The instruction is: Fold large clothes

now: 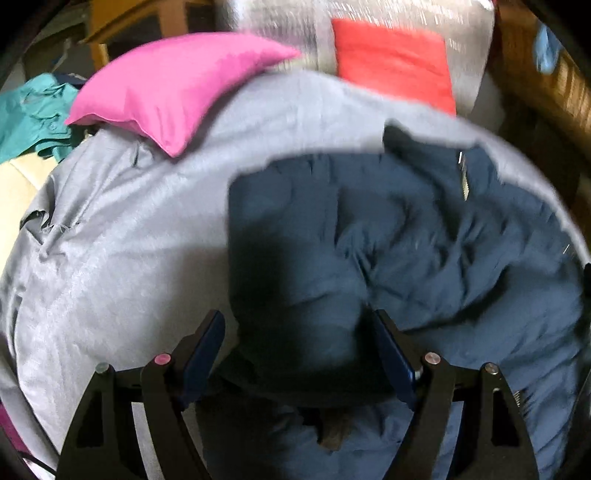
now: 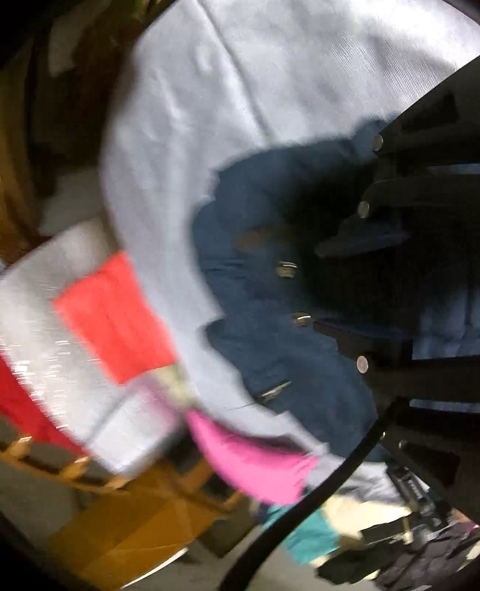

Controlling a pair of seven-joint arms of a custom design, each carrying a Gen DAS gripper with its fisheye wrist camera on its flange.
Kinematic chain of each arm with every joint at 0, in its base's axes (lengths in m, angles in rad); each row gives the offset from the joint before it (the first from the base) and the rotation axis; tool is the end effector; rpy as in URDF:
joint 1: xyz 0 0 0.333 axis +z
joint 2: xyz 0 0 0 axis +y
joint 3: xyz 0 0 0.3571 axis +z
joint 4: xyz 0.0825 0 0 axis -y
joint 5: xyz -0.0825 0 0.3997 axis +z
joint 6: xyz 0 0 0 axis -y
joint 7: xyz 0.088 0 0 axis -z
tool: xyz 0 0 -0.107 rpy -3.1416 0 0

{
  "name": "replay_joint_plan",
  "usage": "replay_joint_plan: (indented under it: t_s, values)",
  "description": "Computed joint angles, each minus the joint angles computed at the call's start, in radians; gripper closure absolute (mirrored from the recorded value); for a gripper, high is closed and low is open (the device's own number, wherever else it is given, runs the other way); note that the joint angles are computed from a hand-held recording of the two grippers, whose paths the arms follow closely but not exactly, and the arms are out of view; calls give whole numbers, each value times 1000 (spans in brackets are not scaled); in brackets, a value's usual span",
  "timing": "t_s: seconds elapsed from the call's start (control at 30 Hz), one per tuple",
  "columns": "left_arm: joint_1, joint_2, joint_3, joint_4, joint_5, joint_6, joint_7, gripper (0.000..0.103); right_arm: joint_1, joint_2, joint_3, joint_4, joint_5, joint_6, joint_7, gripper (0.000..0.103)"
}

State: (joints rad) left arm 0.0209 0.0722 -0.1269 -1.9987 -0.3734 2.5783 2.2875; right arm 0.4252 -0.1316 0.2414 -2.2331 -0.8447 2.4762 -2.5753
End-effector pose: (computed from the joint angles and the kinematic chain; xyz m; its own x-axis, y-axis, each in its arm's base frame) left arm 0.6239 -0.0582 0.5124 -0.5170 -0.8552 -0.0362 -0.7089 0.4514 -0.5420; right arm 0.4225 0.3405 0.4962 -0.5952 -0.6627 -0.4545 -0.4471 0.7431 -0.4979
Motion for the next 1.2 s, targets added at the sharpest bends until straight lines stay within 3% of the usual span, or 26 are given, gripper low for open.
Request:
replay_joint_plan:
  t_s: [0.13, 0.3, 0.37, 0.43, 0.47, 0.53, 0.63, 0.7, 0.83, 0.9, 0.97, 1.07, 1.2]
  values:
    - [4, -4, 2, 11, -8, -24, 2, 22, 4, 7, -5, 18, 17, -12, -29, 66]
    - [8, -39, -6, 3, -188, -18, 138, 22, -8, 18, 15, 54, -186, 31, 95, 65]
    - [-4, -47, -7, -9, -208, -9, 173, 22, 0, 66, 1, 96, -219, 93, 65, 65]
    - [-21, -44, -9, -19, -154, -1, 153, 22, 16, 143, -23, 157, -140, 136, -58, 65]
    - [-31, -35, -11, -20, -99, -2, 123, 22, 28, 172, -33, 180, -87, 124, -123, 59]
    - [-47, -21, -14, -38, 11, 40, 64, 21, 55, 212, -47, 227, -12, 69, -237, 57]
    - [-50, -25, -16, -39, 28, 42, 59, 21, 70, 188, -83, 197, 22, 123, -261, 57]
    - [-42, -30, -13, -29, -17, 20, 83, 21, 67, 135, -96, 142, -32, 173, -160, 57]
    - [-25, -43, -1, -20, -117, 40, 137, 21, 37, -4, -50, 38, -188, 52, 96, 42]
    - [-12, -35, 9, 6, -171, 50, 136, 21, 10, -76, -17, -21, -214, 7, 204, 32]
    - [5, -12, 18, 48, -199, 28, 109, 17, -19, -157, 6, -96, -204, -14, 289, 29]
    - [38, 46, 29, 131, -193, -52, 27, 14, -50, -219, 22, -171, -136, -18, 312, 26]
    - [103, 148, 26, 284, -215, -277, -78, 14, -106, -270, 30, -261, -105, 81, 360, 25]
